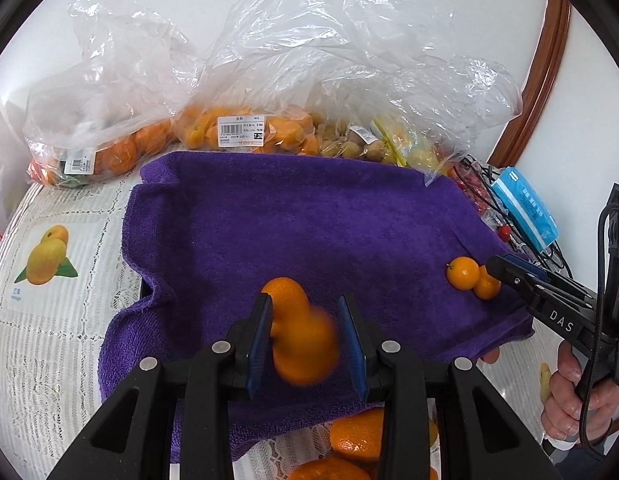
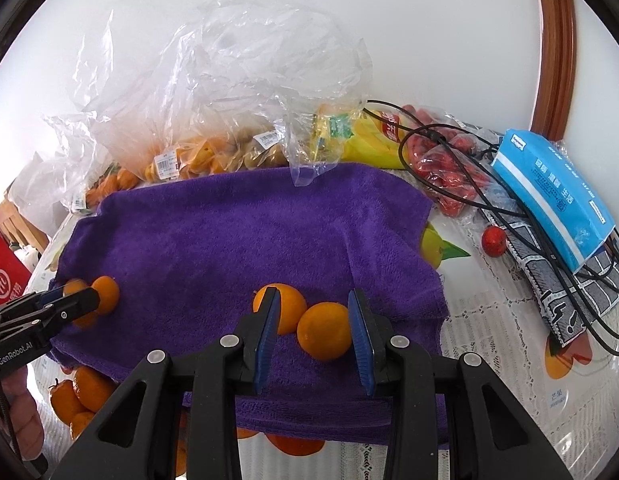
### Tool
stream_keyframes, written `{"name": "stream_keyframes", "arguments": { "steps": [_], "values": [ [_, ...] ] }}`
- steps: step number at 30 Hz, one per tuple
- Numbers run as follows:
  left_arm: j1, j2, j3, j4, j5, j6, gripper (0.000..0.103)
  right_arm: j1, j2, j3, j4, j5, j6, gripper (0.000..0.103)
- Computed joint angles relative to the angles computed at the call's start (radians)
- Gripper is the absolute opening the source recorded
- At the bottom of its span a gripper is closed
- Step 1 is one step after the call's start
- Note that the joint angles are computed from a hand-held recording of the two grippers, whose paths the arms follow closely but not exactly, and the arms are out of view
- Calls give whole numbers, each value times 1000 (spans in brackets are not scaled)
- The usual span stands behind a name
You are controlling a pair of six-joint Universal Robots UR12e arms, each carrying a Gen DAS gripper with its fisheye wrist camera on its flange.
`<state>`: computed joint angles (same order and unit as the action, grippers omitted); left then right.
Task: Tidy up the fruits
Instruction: 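Lower and release the orange onto the towel with the right tool while the left holds its orange, then withdraw both open tools from the towel toward the loose fruit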
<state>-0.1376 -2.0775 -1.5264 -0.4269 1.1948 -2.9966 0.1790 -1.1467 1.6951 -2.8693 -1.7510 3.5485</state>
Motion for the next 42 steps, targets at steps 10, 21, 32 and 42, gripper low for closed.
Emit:
{"name": "stream_keyframes", "arguments": {
  "steps": [10, 21, 32, 42],
  "values": [
    [-3, 7, -5, 11, -4, 17, 54, 7, -7, 6, -33, 0, -14, 35],
    [0, 29, -18, 41, 7, -15, 62, 32, -37, 31, -41, 18, 5, 51],
    [31, 86, -98, 94, 51, -16, 62, 68, -68, 74, -6, 70, 29, 51],
    [64, 105, -141, 75, -9, -13, 62, 101, -53, 74, -11, 105, 33, 51]
  ]
}}
